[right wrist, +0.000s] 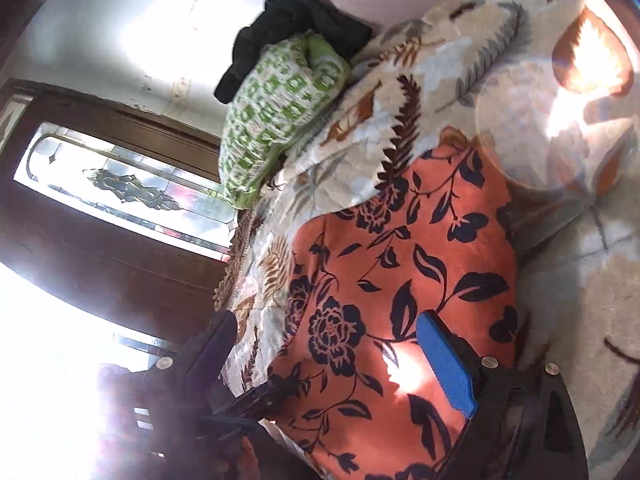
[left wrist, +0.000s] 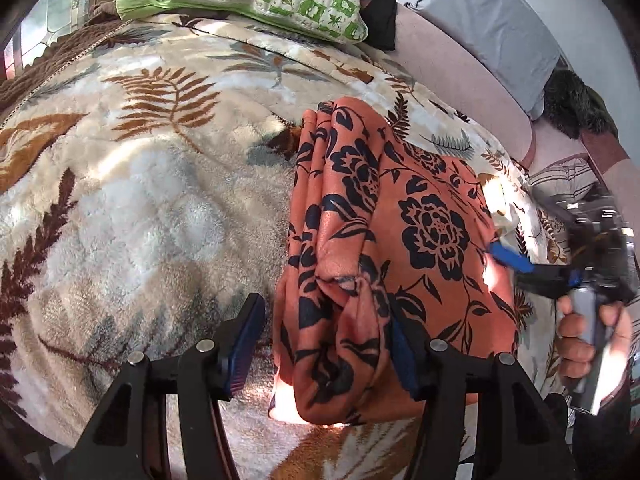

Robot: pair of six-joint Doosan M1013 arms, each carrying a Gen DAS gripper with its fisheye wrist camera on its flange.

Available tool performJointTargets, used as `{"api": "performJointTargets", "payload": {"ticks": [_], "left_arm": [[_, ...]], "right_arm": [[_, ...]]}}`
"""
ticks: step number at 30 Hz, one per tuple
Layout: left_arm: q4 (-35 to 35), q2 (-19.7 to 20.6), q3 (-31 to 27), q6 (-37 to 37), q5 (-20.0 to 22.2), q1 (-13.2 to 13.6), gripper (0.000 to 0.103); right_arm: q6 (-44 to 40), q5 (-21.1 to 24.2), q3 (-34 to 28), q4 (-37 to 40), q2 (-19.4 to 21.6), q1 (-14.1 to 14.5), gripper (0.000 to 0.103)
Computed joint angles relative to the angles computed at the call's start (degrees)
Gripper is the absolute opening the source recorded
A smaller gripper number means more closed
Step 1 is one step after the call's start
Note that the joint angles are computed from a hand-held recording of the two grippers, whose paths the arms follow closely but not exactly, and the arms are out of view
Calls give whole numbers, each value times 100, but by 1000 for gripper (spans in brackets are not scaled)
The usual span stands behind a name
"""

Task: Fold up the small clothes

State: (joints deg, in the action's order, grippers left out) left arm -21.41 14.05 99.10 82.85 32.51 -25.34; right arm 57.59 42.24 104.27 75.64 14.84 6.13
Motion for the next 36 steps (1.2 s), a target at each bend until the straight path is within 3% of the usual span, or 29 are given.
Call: {"api": "performJointTargets", "payload": {"ticks": [1, 3, 6, 8, 11, 14, 16, 18, 25, 31, 36], "left_arm": [[-87, -87, 81, 102, -143, -21, 59], [-217, -226, 236, 357, -365, -63, 59], [661, 6, 97, -306, 168, -140, 59], [441, 19, 175, -225, 25, -101, 59], [676, 11, 146, -287, 80, -140, 59], [605, 23, 132, -215, 112, -116, 60], [773, 26, 106, -364, 133, -149, 60], [983, 11, 89, -514, 186, -177, 60], [2302, -121, 54, -1574, 159, -438, 65], [3589, -241, 37, -2538, 281, -658, 66], [3950, -380, 86, -2943, 307, -700, 69]], "right_arm": [[472, 35, -72, -291, 173, 7, 93], [516, -41, 9, -25, 225, -10, 93], [767, -76, -54, -422, 103, 34, 93], [518, -8, -100, -390, 55, 51, 93], [336, -97, -203, -299, 43, 34, 94], [218, -110, -362, 163, 275, -97, 94], [927, -86, -561, -208, 592, -188, 95], [942, 157, -508, 234, 748, -302, 95], [-135, -8, 224, 118, -103, -277, 95], [-132, -487, 1110, 24, -725, -248, 96], [-402, -606, 1055, -95, -947, -20, 96]]}}
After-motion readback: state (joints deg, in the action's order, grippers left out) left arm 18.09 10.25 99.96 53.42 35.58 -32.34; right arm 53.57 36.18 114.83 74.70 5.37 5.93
